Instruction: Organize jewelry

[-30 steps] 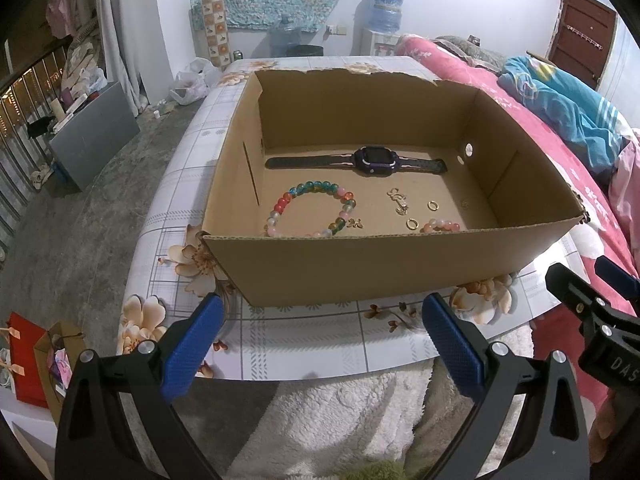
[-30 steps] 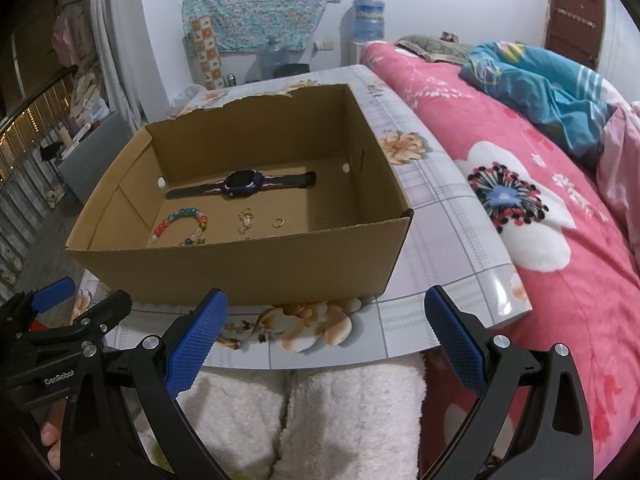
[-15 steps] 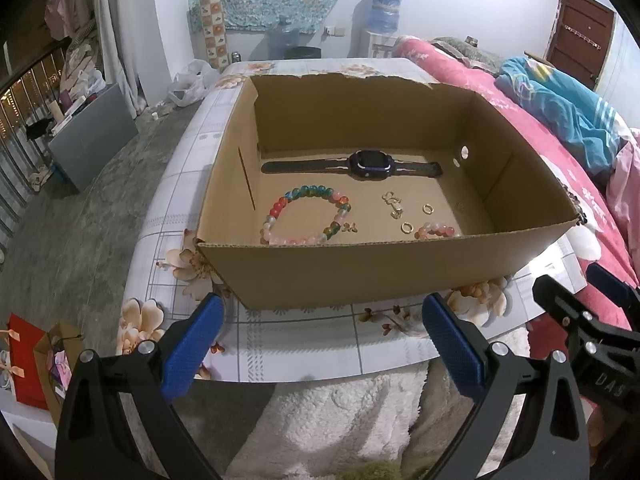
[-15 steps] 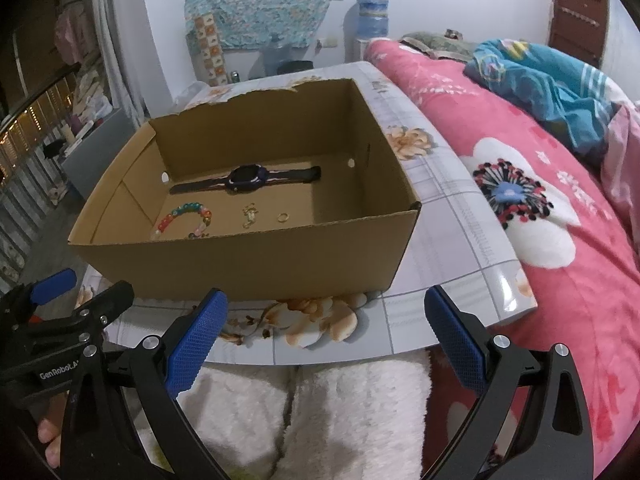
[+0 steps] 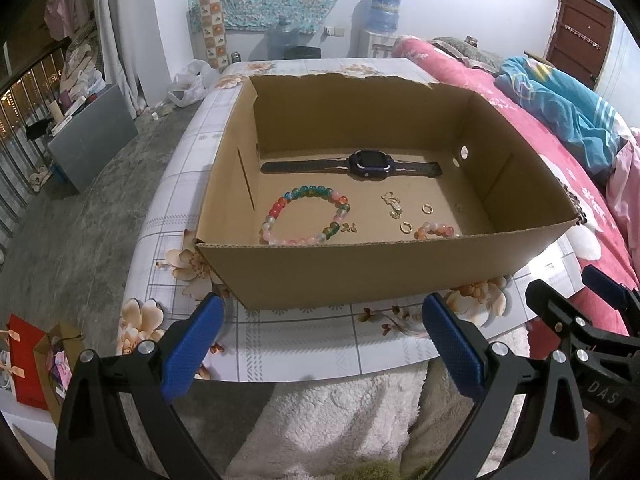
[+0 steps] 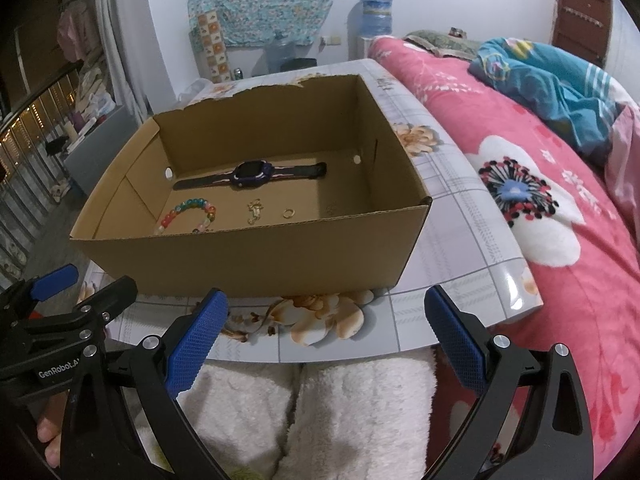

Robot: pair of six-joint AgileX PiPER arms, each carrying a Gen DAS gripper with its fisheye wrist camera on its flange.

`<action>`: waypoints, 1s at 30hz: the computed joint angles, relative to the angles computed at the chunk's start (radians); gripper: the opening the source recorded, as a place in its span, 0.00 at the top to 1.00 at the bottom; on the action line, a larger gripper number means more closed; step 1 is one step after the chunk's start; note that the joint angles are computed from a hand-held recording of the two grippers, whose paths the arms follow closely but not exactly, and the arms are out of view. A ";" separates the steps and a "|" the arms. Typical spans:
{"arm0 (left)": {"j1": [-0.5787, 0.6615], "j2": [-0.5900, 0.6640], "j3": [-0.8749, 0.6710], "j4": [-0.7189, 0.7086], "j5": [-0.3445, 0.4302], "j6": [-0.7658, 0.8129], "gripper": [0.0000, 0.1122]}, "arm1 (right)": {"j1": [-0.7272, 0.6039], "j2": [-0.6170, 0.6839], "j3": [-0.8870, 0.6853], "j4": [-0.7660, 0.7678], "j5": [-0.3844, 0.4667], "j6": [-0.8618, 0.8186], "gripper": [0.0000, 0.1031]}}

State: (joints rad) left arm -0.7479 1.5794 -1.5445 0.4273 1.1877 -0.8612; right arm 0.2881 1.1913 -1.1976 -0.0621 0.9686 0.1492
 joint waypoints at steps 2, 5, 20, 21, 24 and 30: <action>0.002 -0.003 0.005 -0.002 -0.003 0.001 0.13 | -0.002 0.003 -0.003 0.002 0.001 -0.003 0.08; 0.003 -0.003 0.005 -0.002 -0.003 0.001 0.13 | -0.002 0.003 -0.003 0.002 0.001 -0.002 0.08; 0.001 -0.003 0.006 0.002 -0.003 0.000 0.13 | 0.000 0.003 -0.003 0.000 0.002 0.001 0.08; -0.002 -0.001 0.001 0.006 0.000 -0.002 0.13 | -0.003 0.004 -0.006 0.003 0.003 -0.004 0.08; 0.002 -0.004 0.004 0.008 -0.002 -0.001 0.13 | -0.004 0.004 -0.006 0.004 0.002 -0.006 0.08; 0.002 -0.003 0.003 0.011 0.001 -0.002 0.13 | -0.003 0.003 -0.006 0.002 0.003 -0.004 0.08</action>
State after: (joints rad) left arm -0.7462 1.5759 -1.5419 0.4380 1.1886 -0.8634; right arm 0.2854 1.1945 -1.2032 -0.0597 0.9720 0.1450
